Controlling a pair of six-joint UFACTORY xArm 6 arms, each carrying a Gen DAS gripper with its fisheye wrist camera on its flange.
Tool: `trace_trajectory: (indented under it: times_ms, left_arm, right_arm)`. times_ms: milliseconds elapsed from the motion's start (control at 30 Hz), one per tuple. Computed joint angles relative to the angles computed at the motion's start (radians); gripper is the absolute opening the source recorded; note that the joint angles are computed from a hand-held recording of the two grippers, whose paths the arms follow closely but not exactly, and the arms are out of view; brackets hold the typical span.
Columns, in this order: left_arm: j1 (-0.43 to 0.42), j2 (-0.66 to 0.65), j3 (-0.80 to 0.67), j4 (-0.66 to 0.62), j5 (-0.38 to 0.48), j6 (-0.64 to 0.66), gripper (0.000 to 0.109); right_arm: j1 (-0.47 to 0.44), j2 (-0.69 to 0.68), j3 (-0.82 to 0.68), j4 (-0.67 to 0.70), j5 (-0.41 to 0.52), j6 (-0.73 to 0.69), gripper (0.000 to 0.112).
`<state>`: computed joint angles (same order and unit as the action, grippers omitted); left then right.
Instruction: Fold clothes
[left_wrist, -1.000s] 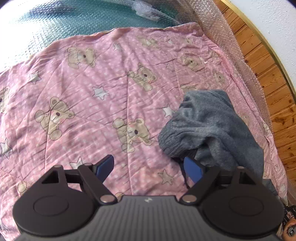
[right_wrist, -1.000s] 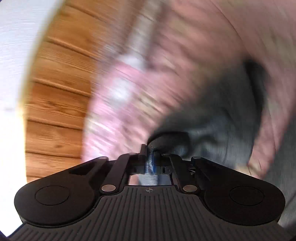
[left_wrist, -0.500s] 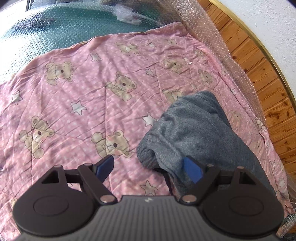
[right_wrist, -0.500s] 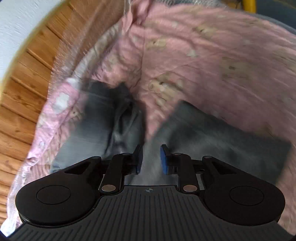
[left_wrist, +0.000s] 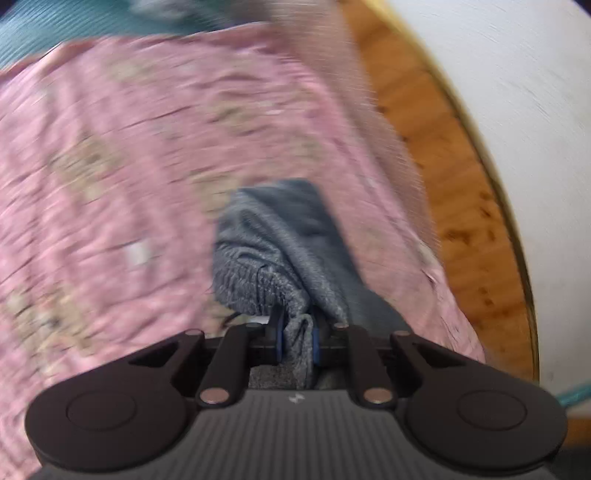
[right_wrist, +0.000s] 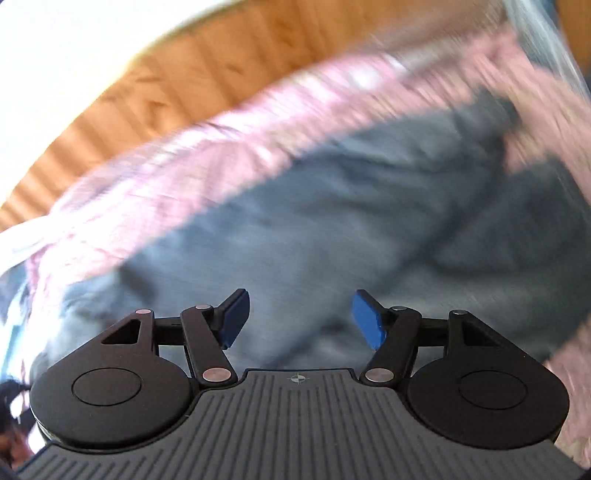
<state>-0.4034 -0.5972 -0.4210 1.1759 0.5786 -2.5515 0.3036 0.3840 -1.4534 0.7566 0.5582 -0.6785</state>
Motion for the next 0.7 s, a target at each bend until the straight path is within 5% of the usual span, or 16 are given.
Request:
trace_trajectory:
  times_ms: [100, 200, 300, 367, 400, 567, 700]
  left_arm:
    - [0.008, 0.309, -0.297, 0.257, -0.279, 0.204, 0.014]
    - [-0.042, 0.53, -0.414, 0.18, -0.434, 0.442, 0.015]
    - [-0.12, 0.468, -0.325, 0.156, -0.364, 0.355, 0.028]
    - [-0.18, 0.371, -0.251, 0.228, -0.266, 0.2, 0.064]
    - [-0.213, 0.325, -0.218, 0.222, -0.205, 0.174, 0.069]
    - [-0.213, 0.218, -0.172, 0.127, -0.097, 0.253, 0.082]
    - [-0.089, 0.346, -0.286, 0.143, -0.198, 0.36, 0.084]
  right_arm:
    - [0.042, -0.081, 0.046, 0.143, -0.078, -0.121, 0.071]
    - [0.072, -0.097, 0.015, 0.114, -0.074, -0.082, 0.075]
    - [0.092, -0.081, -0.036, -0.007, 0.001, -0.038, 0.075]
    - [0.113, -0.077, -0.046, -0.06, 0.054, -0.07, 0.078]
    - [0.124, -0.076, -0.037, -0.088, 0.057, -0.083, 0.08]
    - [0.141, -0.076, 0.059, -0.273, -0.065, 0.085, 0.08]
    - [0.084, -0.03, 0.033, -0.358, -0.02, 0.268, 0.08]
